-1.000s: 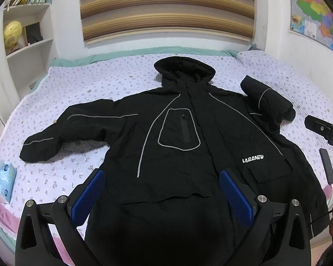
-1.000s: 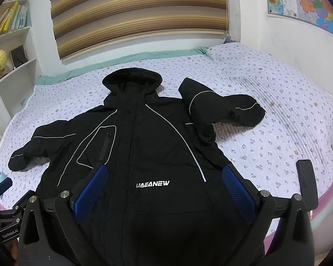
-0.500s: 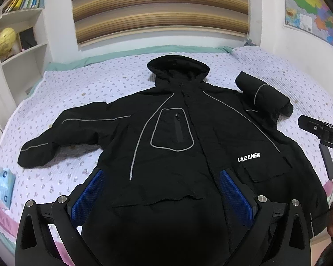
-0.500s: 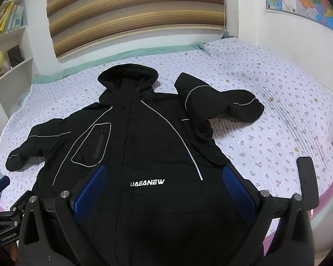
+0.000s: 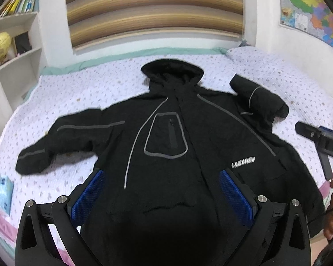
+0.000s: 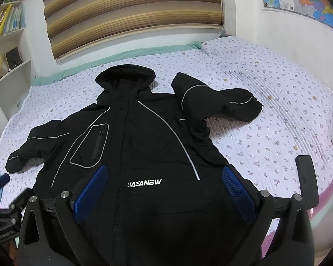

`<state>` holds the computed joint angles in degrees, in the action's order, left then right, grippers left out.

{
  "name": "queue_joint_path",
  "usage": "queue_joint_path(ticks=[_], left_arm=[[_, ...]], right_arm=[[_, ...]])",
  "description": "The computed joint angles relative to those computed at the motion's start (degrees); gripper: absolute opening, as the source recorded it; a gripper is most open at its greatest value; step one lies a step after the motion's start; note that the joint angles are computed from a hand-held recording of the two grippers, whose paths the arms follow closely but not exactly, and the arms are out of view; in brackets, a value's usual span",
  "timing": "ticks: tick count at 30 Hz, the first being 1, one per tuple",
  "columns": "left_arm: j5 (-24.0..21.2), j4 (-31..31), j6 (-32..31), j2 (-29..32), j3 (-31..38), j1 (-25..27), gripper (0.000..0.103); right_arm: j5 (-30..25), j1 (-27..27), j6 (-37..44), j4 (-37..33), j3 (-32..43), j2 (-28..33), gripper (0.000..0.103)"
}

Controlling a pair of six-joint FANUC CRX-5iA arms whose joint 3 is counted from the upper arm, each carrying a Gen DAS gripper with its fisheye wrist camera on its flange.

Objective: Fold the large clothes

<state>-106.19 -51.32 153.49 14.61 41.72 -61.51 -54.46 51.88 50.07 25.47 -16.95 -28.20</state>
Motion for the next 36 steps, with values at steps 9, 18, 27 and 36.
queue_joint_path(ticks=[9,18,27,36], left_arm=[[5.4,-1.0,-8.1,4.0,8.6,2.8,0.102],[35.9,31.4,-8.3,4.5,-3.9,23.1,0.102],[34.2,32.6,-15.8,22.9,12.7,28.0,0.092],[39.6,31.6,-14.5,23.6,7.0,28.6,0.08]], right_arm=[[3.0,-8.2,7.5,-5.5,3.0,1.3,0.103],[3.2,-34.2,25.5,-28.1,15.7,15.5,0.092],[-2.5,-46.9,33.8,-42.6,35.9,37.0,0.078],[-7.8,-49.3,31.3,-46.8,53.8,55.5,0.076]])
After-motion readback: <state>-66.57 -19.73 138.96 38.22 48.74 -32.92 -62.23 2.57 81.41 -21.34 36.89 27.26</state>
